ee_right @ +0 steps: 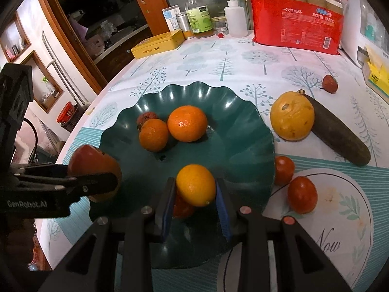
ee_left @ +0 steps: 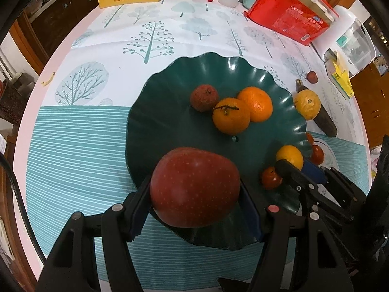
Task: Organize fruits
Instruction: 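Open both grippers to drop the apple and yellow citrus onto the green plate, then move both grippers back toward the banana and cherry tomatoes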
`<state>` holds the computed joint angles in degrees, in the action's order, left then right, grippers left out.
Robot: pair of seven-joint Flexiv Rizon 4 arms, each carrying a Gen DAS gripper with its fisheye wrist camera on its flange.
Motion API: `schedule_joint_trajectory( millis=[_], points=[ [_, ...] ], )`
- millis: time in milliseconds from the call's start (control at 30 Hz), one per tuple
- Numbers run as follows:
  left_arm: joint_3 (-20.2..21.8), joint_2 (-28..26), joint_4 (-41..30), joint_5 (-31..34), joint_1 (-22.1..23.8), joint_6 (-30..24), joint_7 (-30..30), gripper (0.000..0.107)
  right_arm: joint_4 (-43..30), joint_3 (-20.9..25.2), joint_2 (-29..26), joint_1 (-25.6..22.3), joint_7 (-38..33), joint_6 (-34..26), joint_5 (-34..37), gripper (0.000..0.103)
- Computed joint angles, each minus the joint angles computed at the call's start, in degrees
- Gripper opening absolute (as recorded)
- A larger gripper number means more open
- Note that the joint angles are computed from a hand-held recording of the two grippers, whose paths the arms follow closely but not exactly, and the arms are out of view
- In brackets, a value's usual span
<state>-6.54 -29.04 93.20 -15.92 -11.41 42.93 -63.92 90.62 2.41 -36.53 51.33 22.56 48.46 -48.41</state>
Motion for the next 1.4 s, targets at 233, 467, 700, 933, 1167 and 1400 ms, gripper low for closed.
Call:
schedule_joint_trajectory(
  millis=[233, 467, 700, 933, 1167, 1400],
  points=[
    [-0.2, 2.3, 3.1, 0.2, -0.7, 5.6, 1.7, 0.072, 1.4, 0.3, 1.2, -0.2, -0.1, 0.7, 0.2, 0.052],
    [-0.6, 5.2, 5.9, -1.5, -0.4, 7.3, 1.7, 0.073, 3.3, 1.0, 3.7, 0.8, 2.7, -3.1, -1.8, 0.062],
    [-0.9, 8.4, 9.6, -3.1, -0.9, 8.8, 1.2, 0.073, 6.8, 3.2, 6.7, 0.5, 5.0, -5.5, -3.0, 0.062],
    [-1.9, 12.2, 14.2, -5.8, -2.4, 11.6, 1.0, 0.073, 12.2, 5.6, 11.2, -0.5, 7.2, -6.7, -4.9, 0.062],
    [-2.3, 14.6, 17.0, -7.1, -4.6, 13.7, -1.8, 0.073, 17.9, 8.1, 15.9, -2.7, 8.3, -6.7, -6.9, 0.062],
    [-2.0, 16.1, 17.0, -4.7, -7.3, 14.8, -9.1, 0.073, 23.1, 10.6, 20.6, -5.3, 5.9, -6.8, -7.9, 0.062]
  ],
)
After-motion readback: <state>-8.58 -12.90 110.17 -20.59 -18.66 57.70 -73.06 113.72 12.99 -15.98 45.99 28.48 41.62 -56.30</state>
